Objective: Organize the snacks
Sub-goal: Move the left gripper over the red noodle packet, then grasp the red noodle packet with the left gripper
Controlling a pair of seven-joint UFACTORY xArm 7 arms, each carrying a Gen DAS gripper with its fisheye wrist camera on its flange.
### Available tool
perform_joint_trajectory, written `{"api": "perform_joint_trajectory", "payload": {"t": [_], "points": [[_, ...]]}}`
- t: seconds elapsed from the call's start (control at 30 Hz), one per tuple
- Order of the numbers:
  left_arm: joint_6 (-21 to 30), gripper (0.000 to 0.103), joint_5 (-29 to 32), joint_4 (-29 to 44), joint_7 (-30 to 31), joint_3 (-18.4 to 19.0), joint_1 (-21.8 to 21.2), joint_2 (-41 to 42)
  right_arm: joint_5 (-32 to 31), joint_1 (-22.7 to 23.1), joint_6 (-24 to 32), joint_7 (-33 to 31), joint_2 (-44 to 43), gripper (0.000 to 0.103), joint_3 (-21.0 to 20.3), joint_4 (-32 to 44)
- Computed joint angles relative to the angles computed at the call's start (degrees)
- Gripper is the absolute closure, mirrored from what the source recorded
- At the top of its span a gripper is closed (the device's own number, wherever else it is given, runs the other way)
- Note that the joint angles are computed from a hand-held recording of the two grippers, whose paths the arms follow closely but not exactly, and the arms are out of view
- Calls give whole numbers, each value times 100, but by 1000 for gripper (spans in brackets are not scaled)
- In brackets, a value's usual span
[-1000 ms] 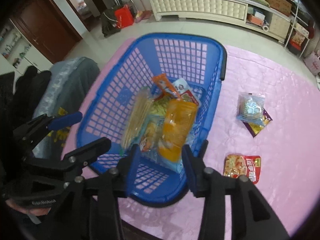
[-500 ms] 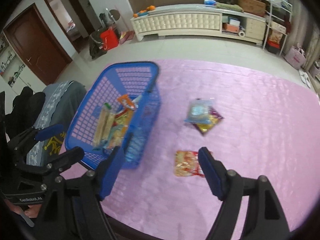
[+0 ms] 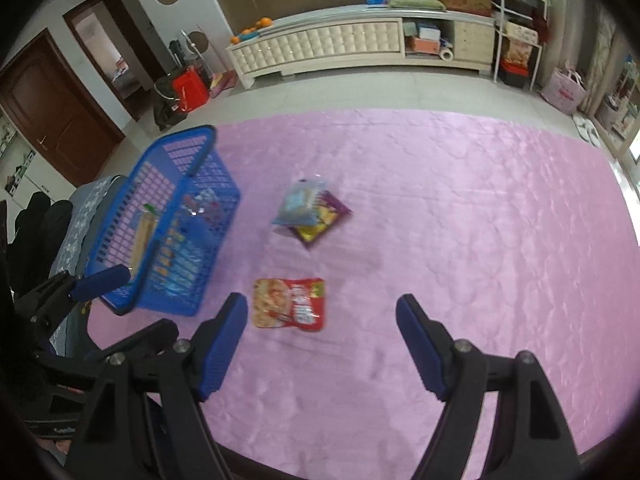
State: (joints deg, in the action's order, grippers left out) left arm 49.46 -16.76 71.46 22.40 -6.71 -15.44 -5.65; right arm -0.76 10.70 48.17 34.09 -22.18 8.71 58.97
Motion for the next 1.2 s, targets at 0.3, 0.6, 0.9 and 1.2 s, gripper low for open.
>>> {"api": "perform_joint_trajectory", "payload": {"t": [0.3, 0.6, 0.9, 1.2], "points": [[-179, 22, 590, 84, -906, -205, -162, 579, 318, -31, -260, -552, 19, 17, -309, -554], [-97, 22, 1044, 418, -1640, -186, -212, 1390, 661, -89, -633, -929, 444, 13, -433, -763], [289, 20, 1228, 1061, -1888, -199, -275, 2221, 1036, -111, -853, -1402, 852, 13, -549, -742], [374, 4, 1872, 1303, -2303, -160, -593, 2425, 1373, -176, -959, -1675, 847, 13, -634, -874]]}}
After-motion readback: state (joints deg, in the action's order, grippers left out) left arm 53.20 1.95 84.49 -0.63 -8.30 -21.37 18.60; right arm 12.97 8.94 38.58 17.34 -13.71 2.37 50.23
